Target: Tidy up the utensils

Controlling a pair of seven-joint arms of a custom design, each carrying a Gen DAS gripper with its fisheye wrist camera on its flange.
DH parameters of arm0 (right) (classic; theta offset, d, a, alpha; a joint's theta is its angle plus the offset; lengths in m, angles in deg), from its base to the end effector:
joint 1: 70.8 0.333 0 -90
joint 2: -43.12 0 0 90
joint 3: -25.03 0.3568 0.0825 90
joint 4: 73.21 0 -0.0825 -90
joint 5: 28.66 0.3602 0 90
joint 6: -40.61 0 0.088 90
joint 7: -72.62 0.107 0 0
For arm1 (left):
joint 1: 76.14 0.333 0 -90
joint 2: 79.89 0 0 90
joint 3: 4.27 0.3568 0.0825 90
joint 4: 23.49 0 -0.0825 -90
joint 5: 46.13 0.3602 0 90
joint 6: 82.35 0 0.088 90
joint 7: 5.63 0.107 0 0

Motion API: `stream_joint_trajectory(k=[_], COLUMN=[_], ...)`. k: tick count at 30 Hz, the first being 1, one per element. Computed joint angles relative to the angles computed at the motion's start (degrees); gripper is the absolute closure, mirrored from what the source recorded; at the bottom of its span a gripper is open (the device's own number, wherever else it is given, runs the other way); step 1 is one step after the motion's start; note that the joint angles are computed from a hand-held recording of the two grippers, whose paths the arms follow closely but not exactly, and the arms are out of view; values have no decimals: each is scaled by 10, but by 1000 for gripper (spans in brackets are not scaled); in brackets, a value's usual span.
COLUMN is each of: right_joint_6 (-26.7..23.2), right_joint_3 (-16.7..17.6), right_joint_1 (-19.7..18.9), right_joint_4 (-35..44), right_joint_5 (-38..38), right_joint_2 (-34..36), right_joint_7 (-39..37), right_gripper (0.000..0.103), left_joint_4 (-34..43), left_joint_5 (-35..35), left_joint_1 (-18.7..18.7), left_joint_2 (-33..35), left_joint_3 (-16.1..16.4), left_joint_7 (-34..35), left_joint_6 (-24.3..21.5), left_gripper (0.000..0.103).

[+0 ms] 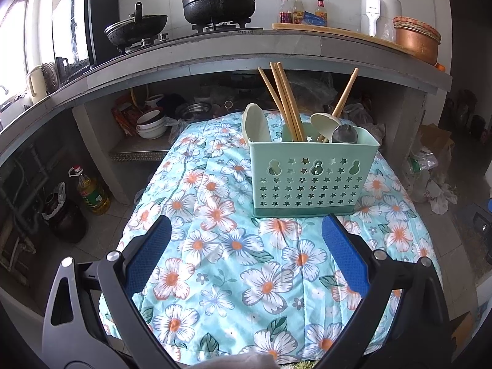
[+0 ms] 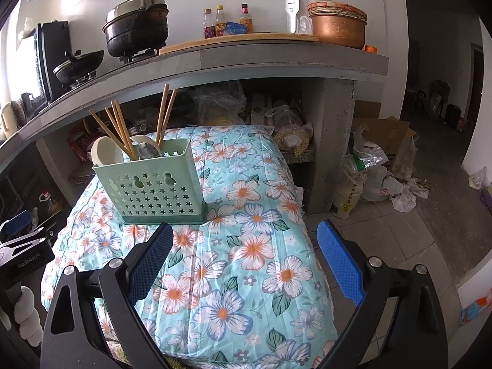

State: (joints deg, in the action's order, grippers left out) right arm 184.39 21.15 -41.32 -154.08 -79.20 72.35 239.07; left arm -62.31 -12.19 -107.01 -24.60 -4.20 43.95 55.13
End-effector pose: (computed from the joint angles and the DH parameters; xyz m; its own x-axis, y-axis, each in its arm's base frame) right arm 0.6631 0.3381 0.5153 -0.2493 -0.9654 -0.0765 -0.5811 0.2123 -0.7857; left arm 0.7259 -0.4286 0.5087 -0.0868 -0.9944 -0.0608 -0.6063 0.1012 -0.7887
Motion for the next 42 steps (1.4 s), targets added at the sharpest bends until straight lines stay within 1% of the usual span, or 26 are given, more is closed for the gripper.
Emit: stream_joint_trajectory(k=[10,42], right_joint_6=[2,4], right_joint_3=[2,2], right_joint_1=[-2,1], right_joint_4=[-2,6], right_joint_5=[2,16], right_joint_2=[-2,5], right_joint_7=[-2,-24], right_gripper=[11,11], left_joint_4=[16,13], left_joint_5=[-8,-12], left_joint_1=[-1,-2], left_joint_2=[9,8], left_joint_3=[-2,-2], left_joint_7=[14,18], left_joint_6=[-6,-3], left_gripper=[8,8])
